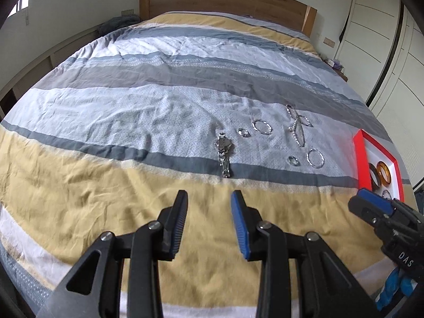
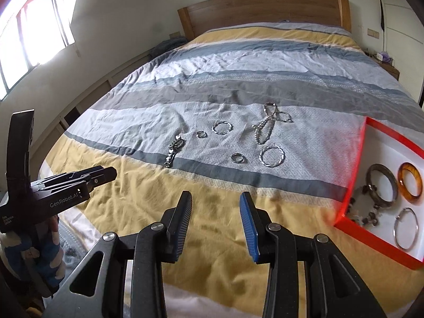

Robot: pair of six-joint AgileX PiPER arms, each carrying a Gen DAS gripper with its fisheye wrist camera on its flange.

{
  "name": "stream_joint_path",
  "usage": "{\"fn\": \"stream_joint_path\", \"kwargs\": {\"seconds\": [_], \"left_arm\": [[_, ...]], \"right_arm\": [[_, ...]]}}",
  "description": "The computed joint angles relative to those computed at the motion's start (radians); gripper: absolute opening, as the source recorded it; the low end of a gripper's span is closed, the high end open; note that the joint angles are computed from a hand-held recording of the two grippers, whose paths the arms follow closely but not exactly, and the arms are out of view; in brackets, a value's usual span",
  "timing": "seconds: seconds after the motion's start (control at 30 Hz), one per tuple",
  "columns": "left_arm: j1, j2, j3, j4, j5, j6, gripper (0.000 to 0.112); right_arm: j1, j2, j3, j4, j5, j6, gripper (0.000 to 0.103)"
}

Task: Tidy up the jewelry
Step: 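Grasp the silver watch with the left tool while the right tool grasps a silver ring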

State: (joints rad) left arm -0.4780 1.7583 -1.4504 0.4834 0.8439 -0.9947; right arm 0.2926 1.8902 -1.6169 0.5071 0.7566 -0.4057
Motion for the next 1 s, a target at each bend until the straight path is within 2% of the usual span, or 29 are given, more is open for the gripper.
{"fn": "stream_joint_path", "kwargs": {"seconds": [0.17,0.37,0.67,0.83,1.0], "left_arm": [[0.051,0.172,-0.166,-0.025,-0.02,0.078,0.032],[0.094,0.3,-0.282,-0.041,-0.026,0.118,0.032],[0.127,0.392,-0.359,-0.071,-0.055,0.161,0.033],[0.155,0.422,-0.384,-0.126,-0.083,0.195,0.035],[0.168,0.412,-0.35,-0.147,-0.132,0.198,0.034]], "right_arm": [[0.003,0.194,-0.197,0.004,0.03,0.02,0.037],[-0.009,0.36,-0.393,0.024,0.081,0.026,0.037],[0.003,0.552,-0.672,-0.032,0.17,0.101,0.033],[0.012,0.593,-0.721,-0.046,0.175,0.107,0.031],[0.023,0.613,-0.741,-0.056,0.171,0.104,0.021]]}}
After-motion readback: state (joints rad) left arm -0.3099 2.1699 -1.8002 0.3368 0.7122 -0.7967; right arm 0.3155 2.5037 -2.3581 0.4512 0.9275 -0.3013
